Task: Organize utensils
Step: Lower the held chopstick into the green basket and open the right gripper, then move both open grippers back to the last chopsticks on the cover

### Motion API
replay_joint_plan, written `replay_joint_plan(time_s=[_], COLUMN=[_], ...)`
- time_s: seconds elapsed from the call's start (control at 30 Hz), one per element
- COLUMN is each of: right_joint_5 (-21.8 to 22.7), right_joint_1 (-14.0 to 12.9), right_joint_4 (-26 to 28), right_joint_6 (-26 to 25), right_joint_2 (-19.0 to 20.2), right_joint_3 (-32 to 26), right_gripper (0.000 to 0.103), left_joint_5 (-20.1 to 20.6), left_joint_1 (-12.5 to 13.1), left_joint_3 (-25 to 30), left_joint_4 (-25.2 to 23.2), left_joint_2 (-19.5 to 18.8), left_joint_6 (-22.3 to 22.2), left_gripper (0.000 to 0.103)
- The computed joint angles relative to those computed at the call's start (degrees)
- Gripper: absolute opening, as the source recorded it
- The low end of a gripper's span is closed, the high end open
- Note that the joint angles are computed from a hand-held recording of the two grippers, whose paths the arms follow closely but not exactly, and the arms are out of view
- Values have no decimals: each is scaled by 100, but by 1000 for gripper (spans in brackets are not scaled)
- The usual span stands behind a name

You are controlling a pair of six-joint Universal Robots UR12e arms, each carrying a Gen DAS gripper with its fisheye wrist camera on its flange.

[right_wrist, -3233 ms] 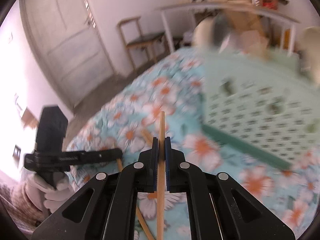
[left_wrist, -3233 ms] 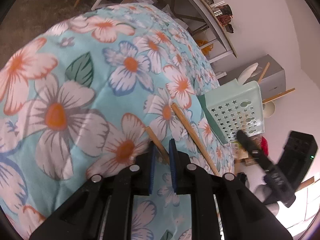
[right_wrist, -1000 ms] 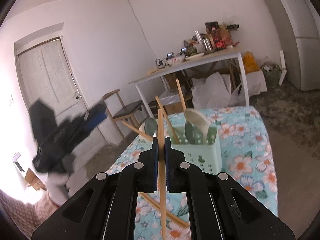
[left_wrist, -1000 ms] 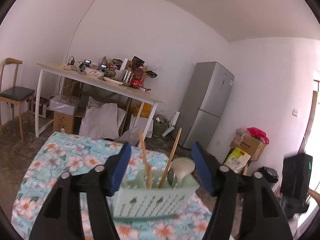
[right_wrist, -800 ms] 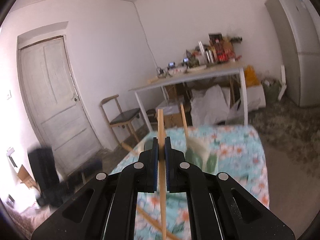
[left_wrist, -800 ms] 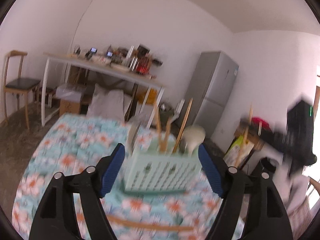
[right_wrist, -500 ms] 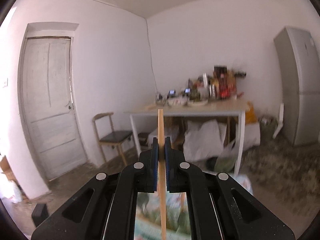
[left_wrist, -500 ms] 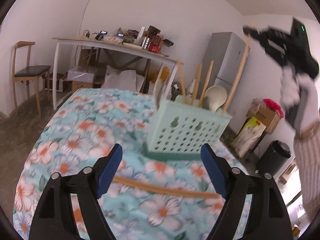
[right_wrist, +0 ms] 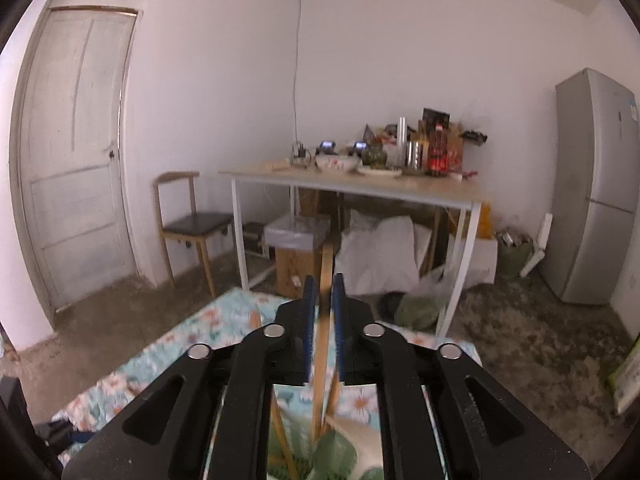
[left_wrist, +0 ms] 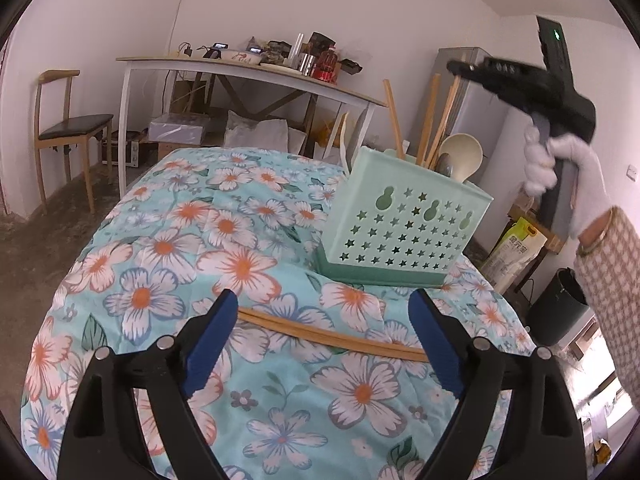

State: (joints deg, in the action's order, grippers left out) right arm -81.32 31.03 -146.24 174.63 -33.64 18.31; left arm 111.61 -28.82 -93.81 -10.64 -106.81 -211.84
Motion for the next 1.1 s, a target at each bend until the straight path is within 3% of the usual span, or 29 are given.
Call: replay_joint_plan(time_s=[0.07, 0.33, 0.5, 0.63, 0.77, 0.9, 1.1], right_joint_5=[27, 283, 636, 939, 1274, 1626, 1855], right_joint_1=[-18, -165, -264, -309, -356, -395, -423], right_joint_4=[-231, -1153, -1470, -1106, -526, -173, -46], right_joint_6=[92, 667, 1142, 1467, 2135, 2695, 2857], right_joint_2=[-236, -1296, -1841, -2173, -2353, -2364, -2378], right_joint_3=[448, 2296, 3354, 4148, 4802, 5057, 5249], right_gripper=[27, 37, 50, 55, 56, 56, 56], left_joint_5=[8, 72, 127, 4, -266, -821, -1685], left_joint_1=[-1, -51, -70, -62, -30, 82, 323], left_joint_3=[11, 55, 56, 82, 121, 117, -49], left_joint_4=[2, -33, -99, -209, -322, -377, -287], left_joint_2=[-4, -17, -5, -15, -37, -49, -48], left_joint_6=[8, -56, -235, -341, -528, -1035, -2118], left_gripper=[85, 86, 86, 86, 86, 86, 64])
